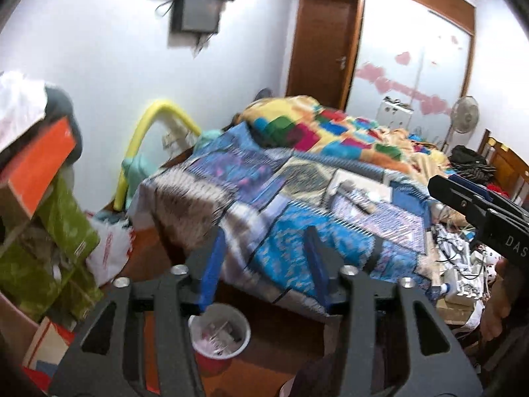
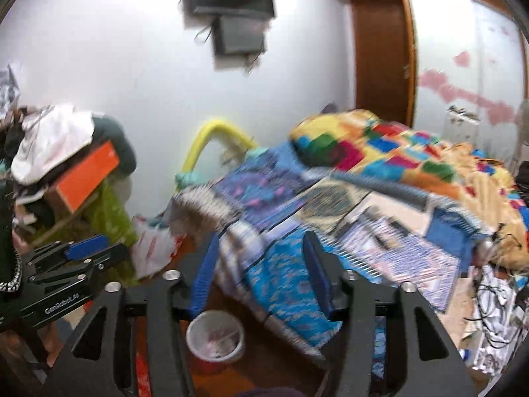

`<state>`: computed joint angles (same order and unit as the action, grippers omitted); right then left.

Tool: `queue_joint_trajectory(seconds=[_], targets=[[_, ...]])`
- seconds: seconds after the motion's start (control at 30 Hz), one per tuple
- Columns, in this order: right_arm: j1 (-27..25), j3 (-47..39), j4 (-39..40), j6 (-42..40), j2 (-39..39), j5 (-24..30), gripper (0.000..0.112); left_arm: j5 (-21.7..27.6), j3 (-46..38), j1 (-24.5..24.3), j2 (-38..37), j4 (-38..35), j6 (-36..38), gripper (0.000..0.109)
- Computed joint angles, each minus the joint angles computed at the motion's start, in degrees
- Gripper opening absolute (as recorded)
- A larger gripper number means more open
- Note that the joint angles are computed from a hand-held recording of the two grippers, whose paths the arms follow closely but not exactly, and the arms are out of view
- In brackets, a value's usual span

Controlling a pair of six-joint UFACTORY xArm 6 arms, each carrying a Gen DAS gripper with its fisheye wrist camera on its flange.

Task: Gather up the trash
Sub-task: 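Move both open tools back up over the items on the bed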

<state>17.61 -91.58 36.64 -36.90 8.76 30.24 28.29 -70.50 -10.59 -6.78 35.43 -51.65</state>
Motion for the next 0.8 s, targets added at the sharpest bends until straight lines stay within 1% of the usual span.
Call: queue_joint_trajectory(seconds=[0.1,0.13,0.23,0.3,0.33,0.4,0.6,0.67,0.7,0.73,0.8], targets=[[-1.65,1.20,1.94,-1.21,-1.32,-2.97,0.057,0.36,-4.09,-2.34,2.42,2.51,-1.40,0.064],[-2.17,1.39,1.96,-1.13,-1.64,-3.35,0.057,0.39,-6.02,-3.17,3.75,2.71,-1.06,0.066],[-4.30,0.17,2.93,-1.27,-1.08,-2.65,0.057,0.39,-10.25,-4.96,6.81,3.73,-1.27,0.077],[-5.75,-0.81,3.53,-1.19,-0.44,-1.57,0.057,-0.06,-12.90,-5.82,8.98,4.50,-1.66,0.094],[-6.54,-0.80,3.88,-1.41,-0.45,-1.20,0.057,0.16,-13.93,-6.23,9.78,5.29,-2.33,0.096],[-7.75,-1.36,3.80,-1.50,0.12,-1.07,0.057,0.21,-16.93,-7.01,12.26,7.18,-3.45,0.098],[-10.77,-1.15,1.78,-1.41,0.89,-3.18,0.058,-0.31,-28.05,-7.83,22.18,-2.11,5.45,0.100],[-11.63,-1.86,-0.84,0.65,2.15,-4.71,0.065,0.08,-32.03,-7.99,25.62,-5.05,7.62,0.100],[-12.02,-2.39,-1.87,1.43,2.85,-5.31,0.075,0.78,-35.13,-8.02,28.21,-7.03,8.99,0.100],[-12.42,-3.00,-2.82,2.22,3.69,-6.16,0.080,1.25,-36.59,-7.99,29.46,-8.25,9.82,0.100],[-13.26,-4.29,-3.48,2.82,5.26,-7.07,0.080,4.47,-43.57,-8.16,34.74,-12.71,12.92,0.100]])
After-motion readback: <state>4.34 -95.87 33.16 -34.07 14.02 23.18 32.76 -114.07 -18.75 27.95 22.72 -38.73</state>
